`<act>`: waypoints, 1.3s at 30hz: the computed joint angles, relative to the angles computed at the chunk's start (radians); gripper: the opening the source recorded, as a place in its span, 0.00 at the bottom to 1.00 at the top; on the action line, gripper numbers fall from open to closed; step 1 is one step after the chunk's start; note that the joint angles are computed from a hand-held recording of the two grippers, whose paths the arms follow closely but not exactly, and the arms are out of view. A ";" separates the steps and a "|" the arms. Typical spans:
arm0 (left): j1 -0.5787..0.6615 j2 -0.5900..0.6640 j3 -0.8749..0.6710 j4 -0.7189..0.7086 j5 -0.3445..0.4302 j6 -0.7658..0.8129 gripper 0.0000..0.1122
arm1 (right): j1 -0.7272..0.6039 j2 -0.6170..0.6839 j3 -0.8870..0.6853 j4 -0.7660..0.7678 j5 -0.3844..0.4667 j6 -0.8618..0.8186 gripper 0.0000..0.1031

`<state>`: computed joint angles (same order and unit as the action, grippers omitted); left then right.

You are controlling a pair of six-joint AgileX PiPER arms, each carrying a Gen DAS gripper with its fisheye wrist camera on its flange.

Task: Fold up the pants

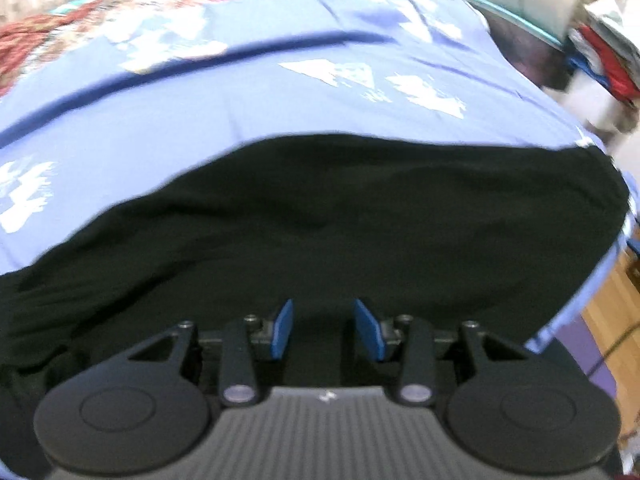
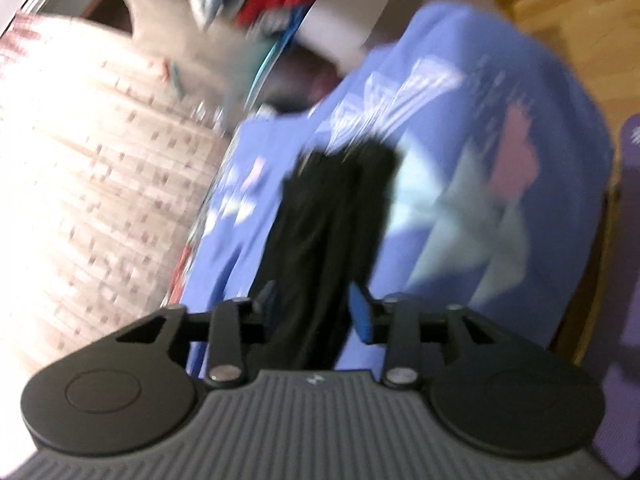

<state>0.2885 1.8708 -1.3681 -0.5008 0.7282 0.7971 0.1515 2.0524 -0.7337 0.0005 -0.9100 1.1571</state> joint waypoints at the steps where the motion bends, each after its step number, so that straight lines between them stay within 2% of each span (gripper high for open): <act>1: -0.009 0.013 -0.015 0.021 0.013 -0.016 0.33 | -0.010 0.007 -0.004 0.012 0.002 -0.011 0.47; 5: -0.044 0.049 -0.039 0.107 0.033 -0.120 0.32 | -0.064 0.055 -0.037 -0.021 -0.002 0.009 0.49; 7: -0.034 0.064 -0.059 0.125 0.050 -0.148 0.32 | -0.037 0.090 -0.103 0.017 0.027 -0.003 0.52; 11: -0.034 0.072 -0.070 0.144 0.053 -0.187 0.33 | -0.072 0.117 -0.146 -0.011 0.004 -0.004 0.62; 14: -0.033 0.067 -0.069 0.147 0.054 -0.196 0.33 | -0.062 0.115 -0.218 0.034 0.076 -0.044 0.63; 16: -0.030 0.068 -0.069 0.140 0.051 -0.191 0.33 | -0.074 0.118 -0.267 0.004 0.149 -0.067 0.55; 17: -0.027 0.063 -0.063 0.132 0.048 -0.183 0.32 | -0.075 0.118 -0.293 -0.008 0.198 -0.082 0.34; 18: -0.023 0.058 -0.057 0.122 0.045 -0.172 0.32 | -0.081 0.115 -0.315 -0.056 0.244 -0.066 0.19; 20: -0.012 0.048 -0.045 0.086 0.034 -0.146 0.31 | -0.079 0.101 -0.327 -0.105 0.263 -0.032 0.19; 23: 0.024 0.025 -0.019 0.009 0.019 -0.100 0.29 | -0.048 0.049 -0.302 -0.156 0.204 -0.050 0.18; 25: 0.050 0.021 -0.018 -0.031 0.028 -0.086 0.28 | 0.007 -0.005 -0.319 -0.194 0.257 -0.152 0.18; 27: 0.071 0.017 -0.015 -0.058 0.035 -0.075 0.28 | 0.068 -0.039 -0.354 -0.281 0.327 -0.224 0.18; 29: 0.090 0.010 -0.009 -0.083 0.037 -0.060 0.28 | 0.130 -0.054 -0.397 -0.435 0.409 -0.232 0.18; 34: 0.173 -0.005 -0.010 -0.173 0.046 0.005 0.28 | 0.273 0.016 -0.559 -0.935 0.613 0.079 0.20; 36: 0.227 -0.013 -0.012 -0.208 0.058 0.034 0.29 | 0.329 0.078 -0.635 -1.135 0.715 0.276 0.34; 37: 0.261 -0.020 -0.010 -0.228 0.066 0.050 0.30 | 0.344 0.094 -0.654 -1.235 0.735 0.362 0.39; 39: 0.328 -0.035 -0.004 -0.269 0.082 0.087 0.30 | 0.346 0.077 -0.659 -1.435 0.718 0.529 0.58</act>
